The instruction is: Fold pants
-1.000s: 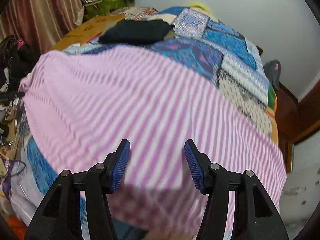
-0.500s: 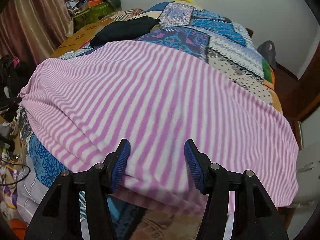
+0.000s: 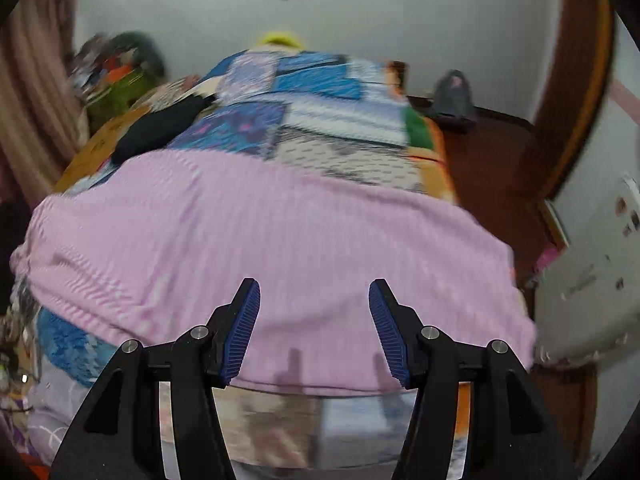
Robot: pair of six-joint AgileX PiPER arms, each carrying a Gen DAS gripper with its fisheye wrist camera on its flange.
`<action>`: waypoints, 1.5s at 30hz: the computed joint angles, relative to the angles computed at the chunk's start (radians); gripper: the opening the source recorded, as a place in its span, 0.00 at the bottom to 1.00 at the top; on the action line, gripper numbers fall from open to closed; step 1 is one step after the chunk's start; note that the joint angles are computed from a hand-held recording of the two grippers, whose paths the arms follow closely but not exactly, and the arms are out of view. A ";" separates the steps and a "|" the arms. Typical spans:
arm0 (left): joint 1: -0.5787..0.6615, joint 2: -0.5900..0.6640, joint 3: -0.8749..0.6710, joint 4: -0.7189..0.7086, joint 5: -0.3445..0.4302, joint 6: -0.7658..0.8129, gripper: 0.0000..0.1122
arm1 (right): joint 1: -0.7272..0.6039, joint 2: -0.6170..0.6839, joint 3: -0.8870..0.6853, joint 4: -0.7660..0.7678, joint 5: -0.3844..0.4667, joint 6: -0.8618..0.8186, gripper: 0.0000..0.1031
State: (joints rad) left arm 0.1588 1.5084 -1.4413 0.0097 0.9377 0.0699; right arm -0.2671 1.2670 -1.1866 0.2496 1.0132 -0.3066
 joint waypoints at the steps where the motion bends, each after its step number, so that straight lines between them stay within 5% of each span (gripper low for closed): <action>1: -0.040 0.023 -0.021 0.022 -0.005 -0.040 0.51 | -0.055 0.003 0.002 0.010 -0.001 -0.034 0.51; 10: -0.301 0.352 -0.324 0.098 0.113 -0.264 0.51 | -0.467 0.172 -0.056 0.094 -0.034 -0.217 0.51; 19: -0.445 0.546 -0.436 0.148 0.157 -0.327 0.54 | -0.477 0.314 -0.089 0.171 -0.044 -0.229 0.51; 29: -0.436 0.277 -0.025 0.214 0.007 -0.350 0.61 | -0.207 0.263 -0.068 0.399 0.064 -0.355 0.51; 35: -0.418 0.131 0.136 0.172 -0.008 -0.298 0.61 | 0.052 0.207 0.000 0.402 0.067 -0.356 0.51; 37: -0.429 0.099 0.169 0.181 -0.001 -0.287 0.61 | 0.110 0.156 0.075 0.365 -0.001 -0.332 0.54; 45: -0.446 0.017 0.220 0.161 -0.013 -0.292 0.60 | -0.056 0.069 0.162 0.398 0.135 -0.359 0.52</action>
State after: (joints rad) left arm -0.2872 1.5257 -1.2208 0.1702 0.9248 -0.2219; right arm -0.3227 1.3363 -1.0249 0.6474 1.1484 -0.6660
